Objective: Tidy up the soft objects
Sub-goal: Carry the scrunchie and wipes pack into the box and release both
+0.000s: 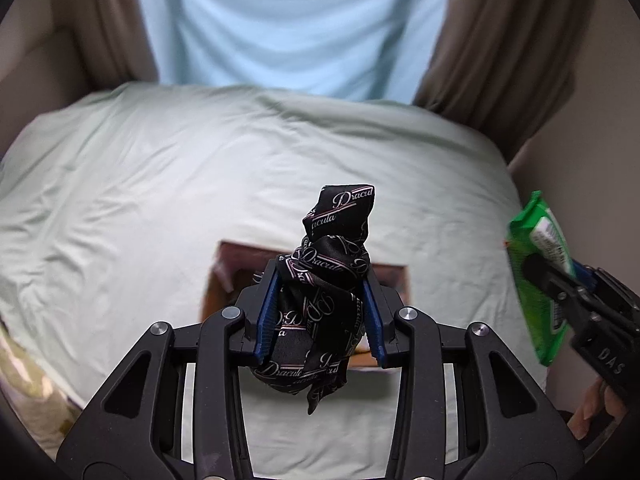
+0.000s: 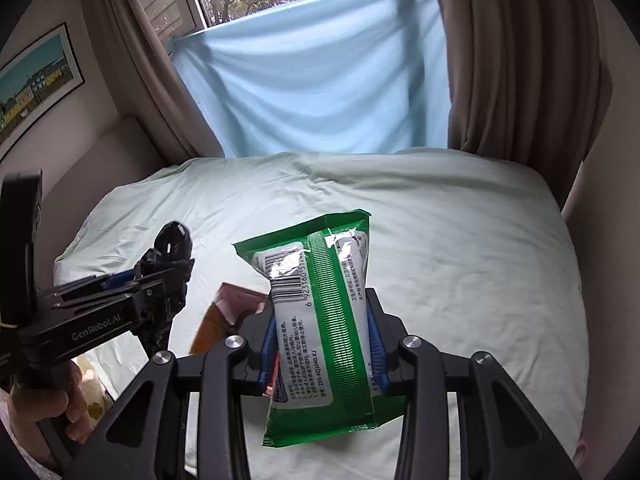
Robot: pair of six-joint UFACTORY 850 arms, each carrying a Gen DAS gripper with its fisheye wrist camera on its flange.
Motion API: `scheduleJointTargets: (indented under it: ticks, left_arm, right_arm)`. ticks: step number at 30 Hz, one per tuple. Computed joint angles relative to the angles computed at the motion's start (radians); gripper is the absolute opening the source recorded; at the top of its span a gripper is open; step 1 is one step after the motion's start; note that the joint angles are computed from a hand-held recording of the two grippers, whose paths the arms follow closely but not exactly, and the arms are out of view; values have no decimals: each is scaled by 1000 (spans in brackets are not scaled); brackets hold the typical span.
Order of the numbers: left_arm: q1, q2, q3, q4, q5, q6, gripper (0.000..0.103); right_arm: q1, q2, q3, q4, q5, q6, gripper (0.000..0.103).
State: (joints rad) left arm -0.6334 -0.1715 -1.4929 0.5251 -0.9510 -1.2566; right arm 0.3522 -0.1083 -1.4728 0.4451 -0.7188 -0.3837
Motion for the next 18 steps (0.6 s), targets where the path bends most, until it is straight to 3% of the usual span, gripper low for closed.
scheduleJointTargets:
  ticks: [8, 18]
  left_arm:
    - [134, 140, 224, -100, 114, 143, 34]
    - [288, 111, 308, -311, 238, 433, 34]
  right_arm:
    - [150, -47, -12, -172, 34, 285, 35]
    - [247, -172, -66, -285, 42, 541, 35]
